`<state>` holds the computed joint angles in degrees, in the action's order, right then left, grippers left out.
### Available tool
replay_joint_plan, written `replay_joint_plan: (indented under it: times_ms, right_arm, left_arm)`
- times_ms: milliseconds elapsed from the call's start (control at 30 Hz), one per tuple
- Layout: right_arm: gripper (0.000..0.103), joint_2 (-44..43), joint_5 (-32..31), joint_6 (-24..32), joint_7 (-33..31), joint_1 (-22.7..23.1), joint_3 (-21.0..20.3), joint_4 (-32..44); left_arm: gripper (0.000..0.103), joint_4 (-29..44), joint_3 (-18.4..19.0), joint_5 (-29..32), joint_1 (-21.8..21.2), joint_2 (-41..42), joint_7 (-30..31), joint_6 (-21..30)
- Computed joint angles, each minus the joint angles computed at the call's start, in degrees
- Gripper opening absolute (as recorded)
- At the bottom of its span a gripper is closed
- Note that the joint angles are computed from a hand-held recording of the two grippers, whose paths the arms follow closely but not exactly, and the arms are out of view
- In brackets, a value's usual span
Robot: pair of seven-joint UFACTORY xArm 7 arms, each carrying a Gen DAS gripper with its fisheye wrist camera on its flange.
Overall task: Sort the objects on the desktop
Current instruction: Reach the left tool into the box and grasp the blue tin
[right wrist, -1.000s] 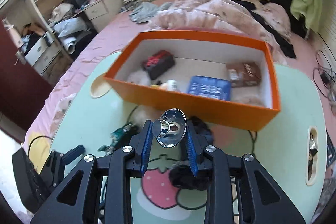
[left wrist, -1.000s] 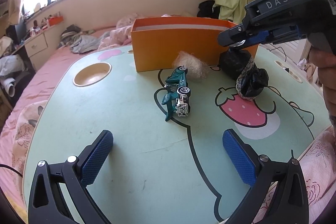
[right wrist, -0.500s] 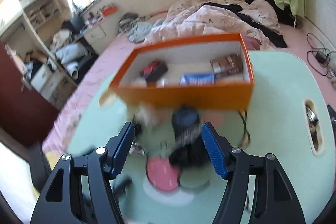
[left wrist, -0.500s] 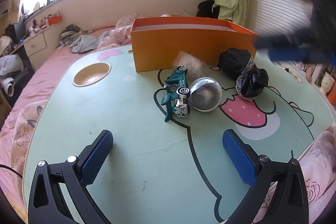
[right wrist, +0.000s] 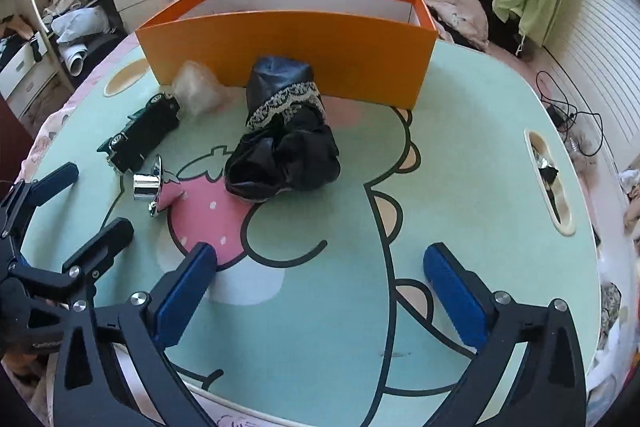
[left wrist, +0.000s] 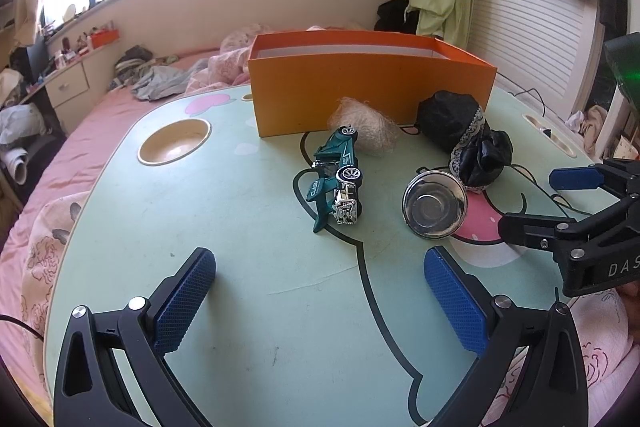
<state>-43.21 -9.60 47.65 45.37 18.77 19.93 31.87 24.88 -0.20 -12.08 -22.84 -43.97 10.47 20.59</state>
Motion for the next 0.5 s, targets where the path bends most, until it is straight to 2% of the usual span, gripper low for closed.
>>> replay_joint_plan:
  times_ms: [300, 367, 400, 433, 500]
  right_arm:
    - [0.103, 0.14, -0.39, -1.12, 0.10, -0.31, -0.07, -0.28]
    - [0.103, 0.13, -0.42, -1.15, 0.19, -0.29, -0.01, -0.24]
    - [0.103, 0.13, -0.45, -1.19, 0.18, -0.29, -0.03, -0.25]
    - [0.103, 0.18, -0.46, -1.11, 0.11, -0.30, -0.08, -0.13]
    - [0.103, 0.09, -0.45, -1.17, 0.13, -0.26, -0.07, -0.19]
  left_arm:
    - [0.103, -1.83, -0.41, 0.73, 0.90, -2.69, -0.79, -1.08]
    - [0.103, -1.69, 1.51, 0.17, -1.00, -3.59, 0.60, -1.19]
    - [0.103, -0.79, 3.83, -0.81, -3.31, -3.74, 2.45, -0.07]
    - [0.103, 0.84, 6.20, -2.17, -5.59, -3.54, 4.38, 1.75]
    - [0.103, 6.06, 8.63, -4.93, -7.78, -1.52, 6.61, 6.09]
